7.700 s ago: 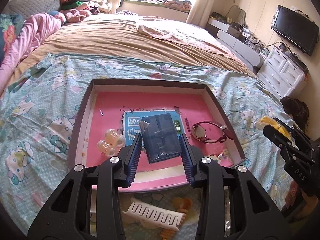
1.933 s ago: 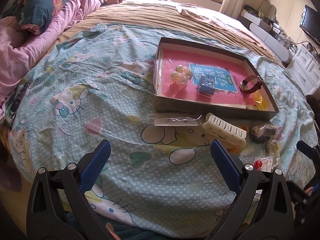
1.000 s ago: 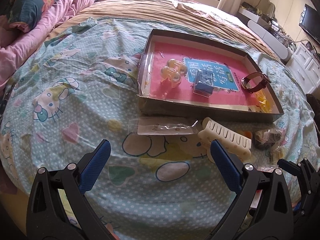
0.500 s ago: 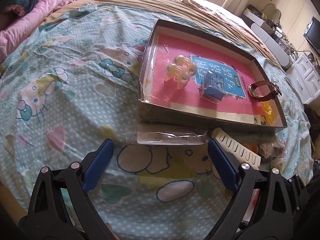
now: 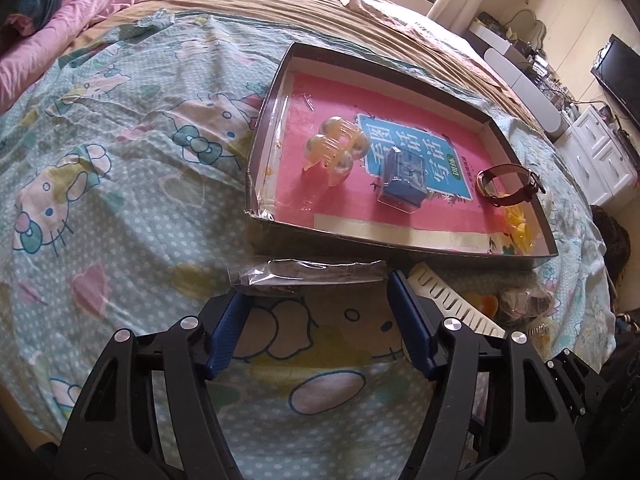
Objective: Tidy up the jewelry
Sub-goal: 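Close the right tool on the red-bead bag while the left grasps the clear stud bag, then carry the red-bead bag in the right tool and stud bag in the left into the tray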
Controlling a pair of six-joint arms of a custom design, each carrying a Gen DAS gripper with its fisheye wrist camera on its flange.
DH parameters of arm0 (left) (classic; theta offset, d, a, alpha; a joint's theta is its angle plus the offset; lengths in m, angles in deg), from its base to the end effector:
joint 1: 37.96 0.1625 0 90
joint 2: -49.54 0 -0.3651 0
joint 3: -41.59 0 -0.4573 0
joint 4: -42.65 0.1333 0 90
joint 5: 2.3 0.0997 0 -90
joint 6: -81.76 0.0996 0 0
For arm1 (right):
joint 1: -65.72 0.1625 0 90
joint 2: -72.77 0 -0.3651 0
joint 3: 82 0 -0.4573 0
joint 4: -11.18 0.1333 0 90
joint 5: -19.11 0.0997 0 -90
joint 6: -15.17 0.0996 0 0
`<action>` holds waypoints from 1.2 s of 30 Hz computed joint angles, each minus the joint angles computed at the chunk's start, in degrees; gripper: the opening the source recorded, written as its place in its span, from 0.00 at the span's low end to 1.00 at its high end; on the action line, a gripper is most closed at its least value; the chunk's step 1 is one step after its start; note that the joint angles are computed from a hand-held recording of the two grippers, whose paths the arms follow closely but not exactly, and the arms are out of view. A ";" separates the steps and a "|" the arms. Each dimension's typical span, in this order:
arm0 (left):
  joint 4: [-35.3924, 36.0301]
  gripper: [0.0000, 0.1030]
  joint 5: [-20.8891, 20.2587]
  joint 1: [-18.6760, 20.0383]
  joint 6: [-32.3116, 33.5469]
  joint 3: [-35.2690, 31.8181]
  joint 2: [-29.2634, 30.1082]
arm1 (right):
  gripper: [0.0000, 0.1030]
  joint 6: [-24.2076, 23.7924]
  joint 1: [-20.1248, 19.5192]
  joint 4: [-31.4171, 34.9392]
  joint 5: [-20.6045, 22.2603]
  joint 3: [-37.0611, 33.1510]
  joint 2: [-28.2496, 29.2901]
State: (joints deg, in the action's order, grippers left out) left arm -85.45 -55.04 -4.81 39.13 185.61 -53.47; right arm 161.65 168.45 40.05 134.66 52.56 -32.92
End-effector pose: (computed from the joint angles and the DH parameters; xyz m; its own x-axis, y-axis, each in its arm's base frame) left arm -0.1942 -0.3581 0.1339 -0.8676 0.1328 -0.4793 0.3379 0.8645 -0.3722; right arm 0.1466 -0.2390 0.1640 -0.6731 -0.4340 0.5988 -0.6693 0.7019 -0.2436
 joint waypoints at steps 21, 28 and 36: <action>6.89 0.57 4.47 -8.32 -4.21 4.79 -12.64 | 0.41 0.80 1.13 2.52 -0.89 -0.51 -6.27; 6.55 0.57 4.82 -9.34 -3.72 4.80 -13.68 | 0.40 0.72 1.76 2.38 -0.22 -1.82 -8.32; 1.93 0.57 4.64 -8.88 -0.80 2.89 -9.29 | 0.32 -0.41 0.88 1.38 0.41 -3.92 -9.50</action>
